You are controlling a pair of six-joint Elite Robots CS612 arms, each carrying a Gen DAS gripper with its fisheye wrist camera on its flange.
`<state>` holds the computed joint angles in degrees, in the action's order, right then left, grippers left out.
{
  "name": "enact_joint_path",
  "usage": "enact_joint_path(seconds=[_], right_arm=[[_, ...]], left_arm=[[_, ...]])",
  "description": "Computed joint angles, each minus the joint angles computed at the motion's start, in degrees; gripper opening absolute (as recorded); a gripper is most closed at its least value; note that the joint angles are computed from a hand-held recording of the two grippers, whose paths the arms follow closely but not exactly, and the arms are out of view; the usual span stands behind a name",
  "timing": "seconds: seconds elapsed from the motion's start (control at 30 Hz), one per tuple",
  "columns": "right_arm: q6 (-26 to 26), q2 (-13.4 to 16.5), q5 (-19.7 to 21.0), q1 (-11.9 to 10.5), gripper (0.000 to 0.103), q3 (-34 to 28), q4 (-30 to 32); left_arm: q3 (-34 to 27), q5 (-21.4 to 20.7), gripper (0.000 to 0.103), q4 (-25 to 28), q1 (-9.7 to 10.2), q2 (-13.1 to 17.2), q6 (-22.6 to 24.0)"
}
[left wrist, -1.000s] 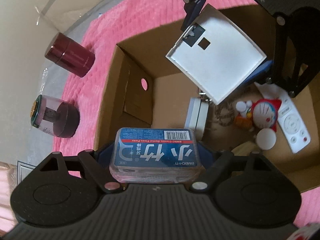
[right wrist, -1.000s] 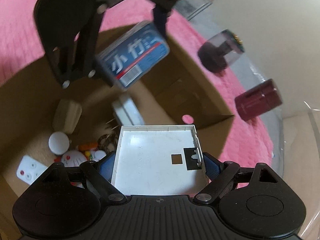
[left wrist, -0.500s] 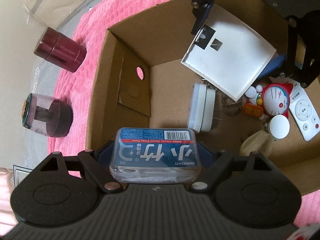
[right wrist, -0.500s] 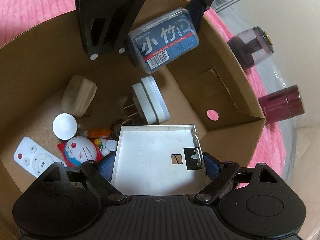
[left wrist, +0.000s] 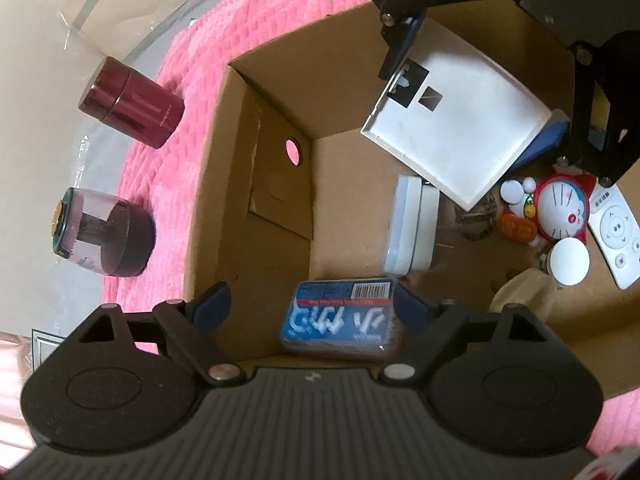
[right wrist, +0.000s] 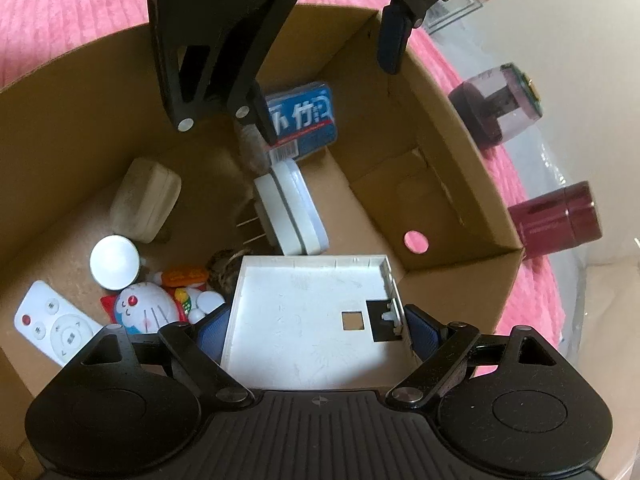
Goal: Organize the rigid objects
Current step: 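Lower the blue box into the box and open the left tool while the right tool lowers the tray, then release the white tray into the box with the right tool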
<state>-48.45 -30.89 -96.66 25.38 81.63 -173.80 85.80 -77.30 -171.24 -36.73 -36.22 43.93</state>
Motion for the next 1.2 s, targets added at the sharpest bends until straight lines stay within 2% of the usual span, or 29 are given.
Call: enact_joint_path(seconds=[0.2, 0.6, 0.83, 1.03, 1.2], right_arm=[[1.48, -0.77, 2.75, -0.36, 0.088, 1.05, -1.73], [0.23, -1.69, 0.79, 0.27, 0.091, 2.48, -2.77], [2.67, -2.92, 1.08, 0.26, 0.091, 4.18, -4.49], [6.75, -4.88, 1.69, 0.49, 0.091, 6.55, -5.79], [10.4, -6.41, 1.58, 0.79, 0.091, 8.95, -7.94]], left_arm=[[0.91, 0.24, 0.087, -0.8, -0.16, -0.59, -0.2], [2.49, 0.69, 0.088, -2.23, -0.3, -1.74, -0.61], [4.59, 0.64, 0.088, -4.45, -0.63, -3.13, -1.58], [7.4, -0.35, 0.088, -6.46, -1.07, -5.17, -4.48], [10.02, -0.66, 0.088, -8.02, -1.69, -7.07, -9.58]])
